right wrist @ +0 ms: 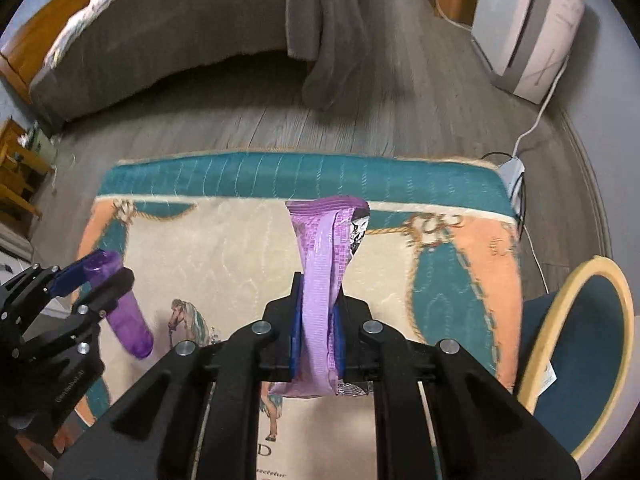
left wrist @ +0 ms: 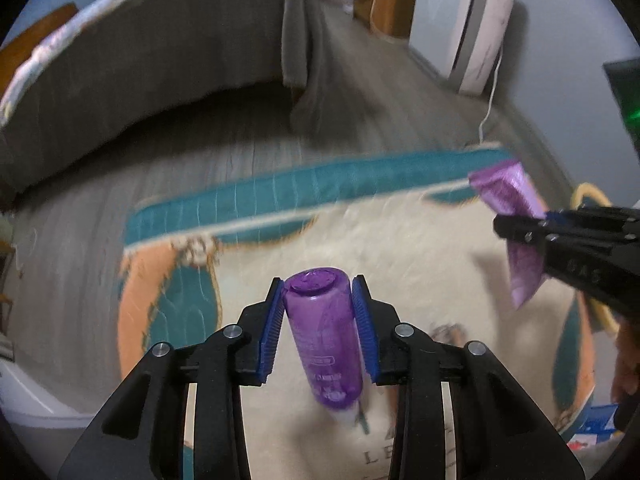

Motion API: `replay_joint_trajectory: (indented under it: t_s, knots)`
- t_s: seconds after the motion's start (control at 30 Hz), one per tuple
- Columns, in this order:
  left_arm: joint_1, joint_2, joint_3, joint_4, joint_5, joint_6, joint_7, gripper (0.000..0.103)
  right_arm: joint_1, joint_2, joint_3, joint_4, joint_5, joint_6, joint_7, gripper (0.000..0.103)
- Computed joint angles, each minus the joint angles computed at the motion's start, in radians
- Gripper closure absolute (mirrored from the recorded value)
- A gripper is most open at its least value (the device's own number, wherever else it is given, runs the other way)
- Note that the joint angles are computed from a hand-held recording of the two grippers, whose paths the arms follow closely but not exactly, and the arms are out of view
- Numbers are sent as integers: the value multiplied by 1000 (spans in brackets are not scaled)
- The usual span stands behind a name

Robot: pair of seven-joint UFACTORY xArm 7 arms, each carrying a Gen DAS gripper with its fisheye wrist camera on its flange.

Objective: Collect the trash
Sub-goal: 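Carry the purple bottle and purple wrapper over the bin with both tools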

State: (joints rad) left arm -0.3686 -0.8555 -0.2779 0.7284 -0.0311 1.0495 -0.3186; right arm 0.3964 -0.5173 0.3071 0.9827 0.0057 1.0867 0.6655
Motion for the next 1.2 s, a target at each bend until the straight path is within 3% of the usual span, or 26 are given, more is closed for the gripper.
replay_joint_trajectory:
  t_s: [0.43, 0.83, 1.2]
  knots:
    - [-23, 0, -99, 119, 33, -73, -43, 69, -52, -253, -21, -77, -6, 90, -1, 91]
    - [-59, 98, -189, 238, 49, -131, -111, 70, -115, -479, -76, -128, 17, 195, -107, 91]
    - [-96, 218, -267, 341, 105, -159, -178, 70, -228, -664, -153, -157, 17, 336, -189, 91]
